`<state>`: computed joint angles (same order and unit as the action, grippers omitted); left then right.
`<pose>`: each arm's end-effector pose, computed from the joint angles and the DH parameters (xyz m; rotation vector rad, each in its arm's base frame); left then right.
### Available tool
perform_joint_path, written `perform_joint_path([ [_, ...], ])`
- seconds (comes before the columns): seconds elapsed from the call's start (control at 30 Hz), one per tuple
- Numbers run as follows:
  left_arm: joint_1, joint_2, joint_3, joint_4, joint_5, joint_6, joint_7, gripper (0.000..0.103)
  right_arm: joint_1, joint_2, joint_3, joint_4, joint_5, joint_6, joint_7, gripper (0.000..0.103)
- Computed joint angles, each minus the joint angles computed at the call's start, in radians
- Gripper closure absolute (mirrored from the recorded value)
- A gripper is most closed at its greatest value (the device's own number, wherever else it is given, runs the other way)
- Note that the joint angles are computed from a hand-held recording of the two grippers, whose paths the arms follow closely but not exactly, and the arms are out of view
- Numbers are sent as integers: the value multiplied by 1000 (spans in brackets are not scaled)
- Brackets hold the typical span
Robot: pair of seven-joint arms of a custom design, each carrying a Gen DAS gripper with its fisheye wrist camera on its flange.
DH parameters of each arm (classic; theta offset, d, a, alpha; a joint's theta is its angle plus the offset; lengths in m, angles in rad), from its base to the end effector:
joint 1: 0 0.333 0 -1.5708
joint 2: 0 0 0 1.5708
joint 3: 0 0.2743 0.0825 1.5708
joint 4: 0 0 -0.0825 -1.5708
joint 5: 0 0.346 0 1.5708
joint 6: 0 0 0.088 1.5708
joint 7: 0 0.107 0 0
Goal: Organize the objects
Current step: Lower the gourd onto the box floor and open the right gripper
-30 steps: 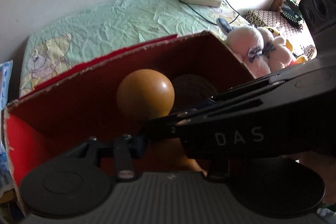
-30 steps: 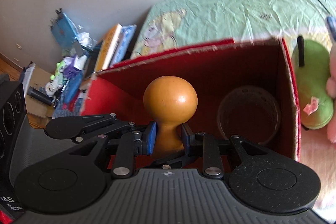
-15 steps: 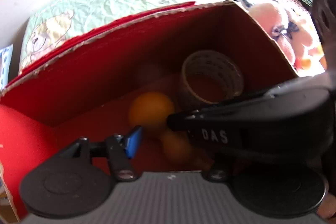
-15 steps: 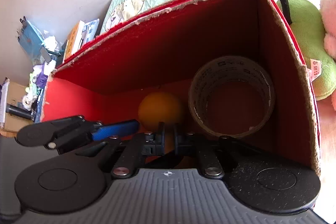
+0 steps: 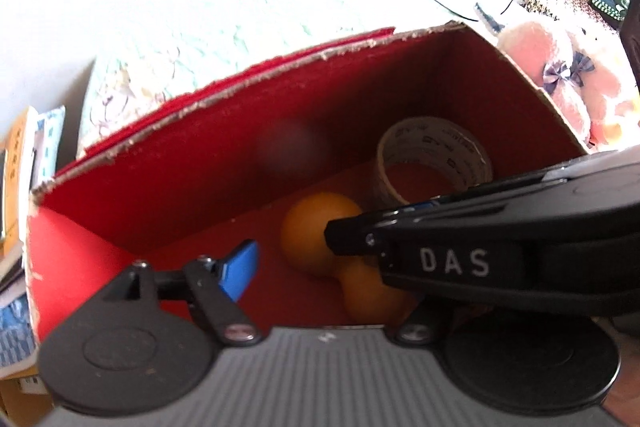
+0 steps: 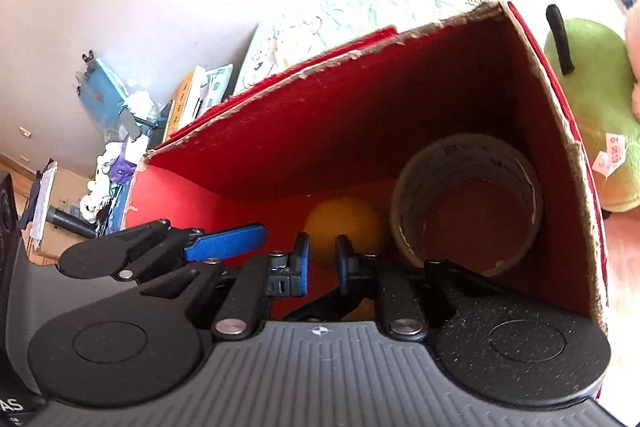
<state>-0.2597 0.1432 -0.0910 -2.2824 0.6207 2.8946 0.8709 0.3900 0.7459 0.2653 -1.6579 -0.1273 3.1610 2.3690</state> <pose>0.4848 -0.2136 0.3237 -1.7027 2.1149 -0.5086 0.5528 0.3942 0.2752 -1.5276 1.7869 0.0616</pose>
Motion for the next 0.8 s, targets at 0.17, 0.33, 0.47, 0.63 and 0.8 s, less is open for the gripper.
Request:
perform_joint_path([
  [0.17, 2, -24, 4, -21, 57, 5, -43, 19, -28, 32, 41, 63, -4, -63, -70, 87],
  [0.33, 41, -26, -27, -20, -82, -15, 74, 19, -66, 70, 103, 121, 51, -136, -151, 88],
  [0.47, 14, -48, -11, -15, 31, -71, -43, 20, -48, 70, 86, 131, 114, -164, -147, 86],
  [0.63, 43, -92, -35, -53, 92, -75, -121, 20, 8, 54, 21, 125, 128, -157, -114, 86],
  [0.8, 77, -130, -56, -81, 137, -94, -191, 20, 79, 33, -67, 125, 102, -179, -36, 86],
])
